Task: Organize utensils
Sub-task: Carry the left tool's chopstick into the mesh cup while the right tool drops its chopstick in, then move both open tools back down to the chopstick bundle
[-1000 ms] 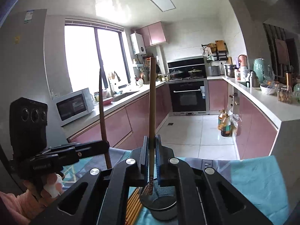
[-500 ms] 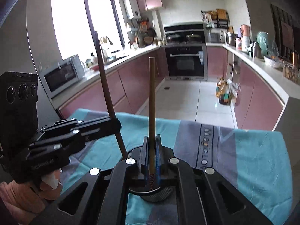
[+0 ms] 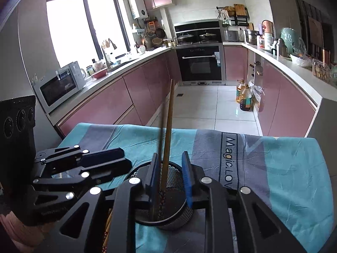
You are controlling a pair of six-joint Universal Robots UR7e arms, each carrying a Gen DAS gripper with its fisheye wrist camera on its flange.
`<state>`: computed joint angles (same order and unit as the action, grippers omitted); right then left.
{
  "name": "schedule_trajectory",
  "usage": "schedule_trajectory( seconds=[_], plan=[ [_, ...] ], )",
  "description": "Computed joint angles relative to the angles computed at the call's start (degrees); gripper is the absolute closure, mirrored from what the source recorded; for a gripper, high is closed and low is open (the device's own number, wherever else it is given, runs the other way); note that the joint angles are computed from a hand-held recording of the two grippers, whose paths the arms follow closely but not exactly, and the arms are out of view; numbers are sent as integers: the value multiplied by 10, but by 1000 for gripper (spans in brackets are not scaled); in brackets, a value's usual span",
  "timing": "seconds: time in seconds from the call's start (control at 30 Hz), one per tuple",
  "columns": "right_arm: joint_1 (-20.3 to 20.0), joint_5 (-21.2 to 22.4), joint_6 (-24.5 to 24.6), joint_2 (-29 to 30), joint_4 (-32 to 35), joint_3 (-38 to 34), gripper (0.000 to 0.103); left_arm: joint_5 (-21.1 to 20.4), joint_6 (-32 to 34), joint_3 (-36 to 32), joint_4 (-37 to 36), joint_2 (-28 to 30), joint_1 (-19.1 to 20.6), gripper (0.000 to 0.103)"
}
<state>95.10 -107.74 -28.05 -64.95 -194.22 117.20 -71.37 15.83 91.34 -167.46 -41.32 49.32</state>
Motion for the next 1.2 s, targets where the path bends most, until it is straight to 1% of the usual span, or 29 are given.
schedule_trajectory(
  seconds=[0.1,0.17,0.2,0.23,0.27,0.33,0.4,0.53,0.63,0.8,0.83,0.97,1.07,1.2],
  plan=[
    [0,15,-10,-10,-23,22,72,13,6,38,-50,-23,-5,70],
    [2,30,-20,-19,-36,40,68,25,14,68,-89,-41,-8,62],
    [4,34,-24,-23,-38,44,66,30,15,79,-99,-49,-11,60],
    [6,39,-27,-26,-39,50,66,32,18,92,-110,-58,-11,56],
    [7,46,-30,-30,-40,58,64,37,18,105,-118,-68,-11,53],
    [5,66,-38,-39,-40,78,61,43,13,126,-126,-85,-8,51],
    [7,75,-41,-40,-39,91,60,48,5,145,-123,-101,-5,48],
    [6,73,-42,-28,-31,107,60,64,-8,181,-106,-123,8,47],
    [2,67,-31,-16,-11,110,60,71,-18,200,-87,-134,20,47],
    [-3,46,-17,10,1,112,60,87,-48,214,-68,-126,27,47],
    [-5,42,-11,13,5,111,60,85,-53,215,-58,-127,30,47],
    [-9,29,5,28,11,108,63,85,-65,219,-52,-115,36,48],
    [-12,23,14,34,14,108,68,82,-70,217,-43,-109,41,49],
    [-18,15,17,42,11,103,71,92,-79,210,-29,-101,39,53]
  ],
)
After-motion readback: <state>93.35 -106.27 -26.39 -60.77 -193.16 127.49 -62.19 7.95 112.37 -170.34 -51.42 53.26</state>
